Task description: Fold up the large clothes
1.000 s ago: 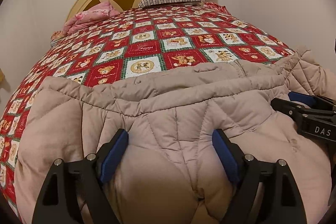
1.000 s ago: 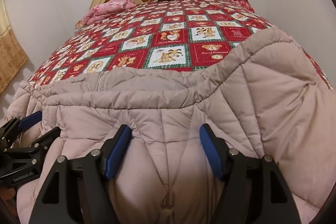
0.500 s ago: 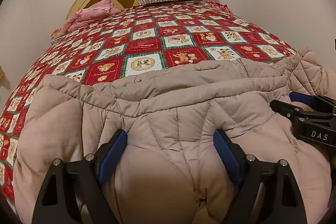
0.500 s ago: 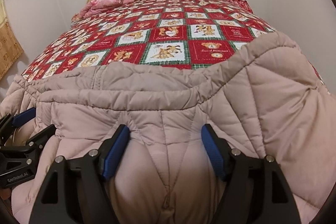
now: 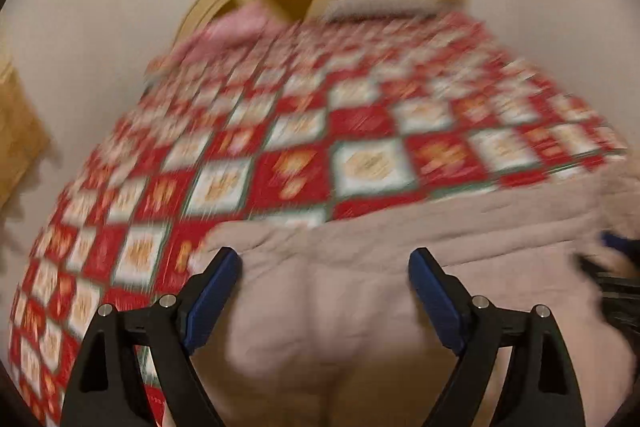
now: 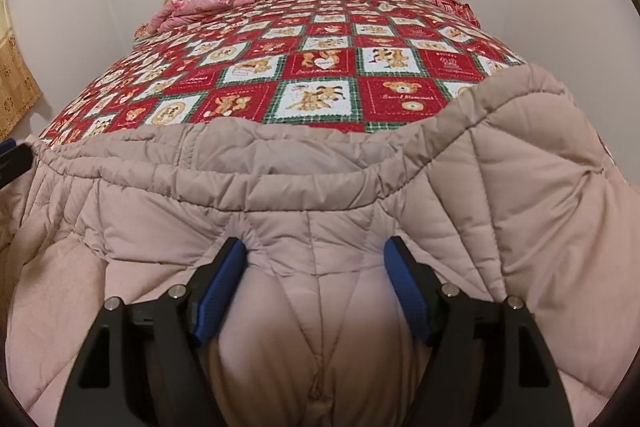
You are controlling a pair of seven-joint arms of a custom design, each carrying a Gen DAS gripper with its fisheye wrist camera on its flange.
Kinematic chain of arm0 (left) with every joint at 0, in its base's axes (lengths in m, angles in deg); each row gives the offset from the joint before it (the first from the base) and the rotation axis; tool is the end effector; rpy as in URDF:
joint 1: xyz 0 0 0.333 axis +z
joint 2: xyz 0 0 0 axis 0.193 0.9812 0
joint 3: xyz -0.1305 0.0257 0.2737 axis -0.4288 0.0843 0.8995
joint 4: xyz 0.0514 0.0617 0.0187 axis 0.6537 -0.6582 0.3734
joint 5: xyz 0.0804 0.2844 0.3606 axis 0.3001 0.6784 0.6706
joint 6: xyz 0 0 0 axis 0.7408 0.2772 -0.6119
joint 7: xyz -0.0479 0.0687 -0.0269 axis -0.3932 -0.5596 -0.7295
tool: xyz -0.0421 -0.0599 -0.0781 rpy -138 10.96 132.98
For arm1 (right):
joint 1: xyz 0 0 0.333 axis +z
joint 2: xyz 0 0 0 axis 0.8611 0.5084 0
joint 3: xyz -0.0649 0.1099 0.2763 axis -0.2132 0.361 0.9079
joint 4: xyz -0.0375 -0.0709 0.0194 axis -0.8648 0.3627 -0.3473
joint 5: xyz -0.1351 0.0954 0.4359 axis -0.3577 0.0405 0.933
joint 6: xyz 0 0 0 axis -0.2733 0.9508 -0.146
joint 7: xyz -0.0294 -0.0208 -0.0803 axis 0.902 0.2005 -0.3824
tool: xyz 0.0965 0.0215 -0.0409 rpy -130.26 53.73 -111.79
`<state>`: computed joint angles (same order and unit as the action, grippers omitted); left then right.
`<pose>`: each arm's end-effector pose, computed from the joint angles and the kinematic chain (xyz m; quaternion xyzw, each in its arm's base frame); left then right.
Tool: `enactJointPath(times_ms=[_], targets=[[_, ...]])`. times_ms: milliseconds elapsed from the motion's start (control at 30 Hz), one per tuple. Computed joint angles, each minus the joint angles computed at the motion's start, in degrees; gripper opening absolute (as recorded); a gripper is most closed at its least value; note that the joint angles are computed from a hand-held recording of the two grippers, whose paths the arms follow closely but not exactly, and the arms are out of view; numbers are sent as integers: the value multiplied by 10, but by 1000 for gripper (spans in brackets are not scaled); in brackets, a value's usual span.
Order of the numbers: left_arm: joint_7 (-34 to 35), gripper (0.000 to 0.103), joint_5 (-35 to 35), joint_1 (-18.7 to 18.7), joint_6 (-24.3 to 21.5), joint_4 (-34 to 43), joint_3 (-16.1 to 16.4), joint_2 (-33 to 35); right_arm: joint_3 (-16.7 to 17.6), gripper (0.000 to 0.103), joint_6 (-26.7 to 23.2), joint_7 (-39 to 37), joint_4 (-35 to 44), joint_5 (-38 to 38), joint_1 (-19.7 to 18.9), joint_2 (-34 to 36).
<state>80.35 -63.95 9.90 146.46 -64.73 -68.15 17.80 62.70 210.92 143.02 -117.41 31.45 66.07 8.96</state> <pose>0.6125 -0.1323 0.5042 -0.6106 0.6988 -0.2270 0.2953 0.5452 0.1493 0.4492 -0.6440 0.6733 -0.2373 0.2750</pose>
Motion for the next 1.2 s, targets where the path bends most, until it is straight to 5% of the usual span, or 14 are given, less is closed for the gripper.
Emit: enactJointPath(times_ms=[67, 200, 433, 1033, 1133, 1200], targets=[[32, 92, -71, -9, 12, -4, 15, 14, 0, 75, 0, 0, 0, 0, 0, 0], [-24, 102, -49, 3, 41, -18, 8, 21, 0, 75, 0, 0, 0, 0, 0, 0], [0, 102, -91, -4, 44, -19, 14, 28, 0, 75, -1, 3, 1, -4, 0, 1], [-50, 102, -16, -3, 11, -1, 9, 36, 15, 77, -46, 66, 19, -94, -8, 6], [-80, 102, 11, -3, -4, -20, 2, -4, 13, 77, -44, 70, 20, -100, -6, 7], [-52, 102, -23, -16, 32, -53, 3, -48, 10, 77, -43, 70, 19, -99, -4, 7]])
